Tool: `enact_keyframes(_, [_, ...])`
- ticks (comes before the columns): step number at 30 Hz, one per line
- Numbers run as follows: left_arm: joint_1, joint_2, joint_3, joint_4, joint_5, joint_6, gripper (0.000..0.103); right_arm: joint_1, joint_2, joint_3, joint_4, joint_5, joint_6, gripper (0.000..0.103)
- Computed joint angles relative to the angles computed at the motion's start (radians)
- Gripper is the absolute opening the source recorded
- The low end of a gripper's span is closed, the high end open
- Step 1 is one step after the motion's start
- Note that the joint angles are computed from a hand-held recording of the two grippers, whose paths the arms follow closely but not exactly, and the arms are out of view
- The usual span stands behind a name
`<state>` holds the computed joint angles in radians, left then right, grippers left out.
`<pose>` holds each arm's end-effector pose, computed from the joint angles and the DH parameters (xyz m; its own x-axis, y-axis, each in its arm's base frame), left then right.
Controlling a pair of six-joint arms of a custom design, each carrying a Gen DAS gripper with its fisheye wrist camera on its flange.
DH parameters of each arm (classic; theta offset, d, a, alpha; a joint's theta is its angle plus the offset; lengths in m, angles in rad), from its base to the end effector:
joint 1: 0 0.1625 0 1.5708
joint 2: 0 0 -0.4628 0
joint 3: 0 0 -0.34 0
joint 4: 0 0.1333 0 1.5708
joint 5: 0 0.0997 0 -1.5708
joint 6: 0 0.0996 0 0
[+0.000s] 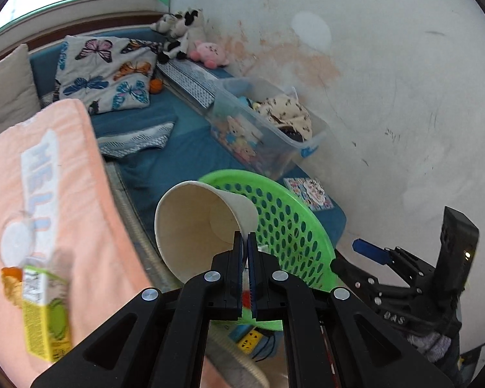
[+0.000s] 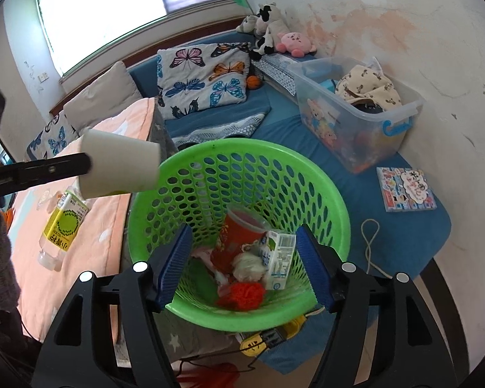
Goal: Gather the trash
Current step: 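Open both grippers to drop the wrapper and paper cup into the basket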
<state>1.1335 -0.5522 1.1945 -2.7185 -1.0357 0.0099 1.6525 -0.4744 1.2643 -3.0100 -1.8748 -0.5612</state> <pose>-0.1699 -0.7981 0.1749 -0.8801 0.1485 -0.4509 0.3793 0.7912 -0.4797 0.1674 -0.7768 0.1170 -0.7830 -0.3357 0.5236 -0.5690 0.7266 -0.3850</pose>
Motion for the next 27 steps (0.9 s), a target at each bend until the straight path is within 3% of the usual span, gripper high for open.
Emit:
enact_keyframes(13, [0.012, 0.091, -0.111, 0.14, 0.024, -0.014, 0.004, -0.015, -0.019, 0.045, -0.027, 0.01, 0.003, 0.067])
enact_keyframes(19, [0.008, 0.087, -0.092, 0.11, 0.021, 0.011, 0.026, -0.016, -0.022, 0.051, -0.029, 0.011, 0.008, 0.068])
enact_keyframes(27, [-0.003, 0.037, 0.0, 0.038, 0.042, 0.011, 0.03, -0.008, -0.026, 0.071, -0.047, 0.015, -0.003, 0.068])
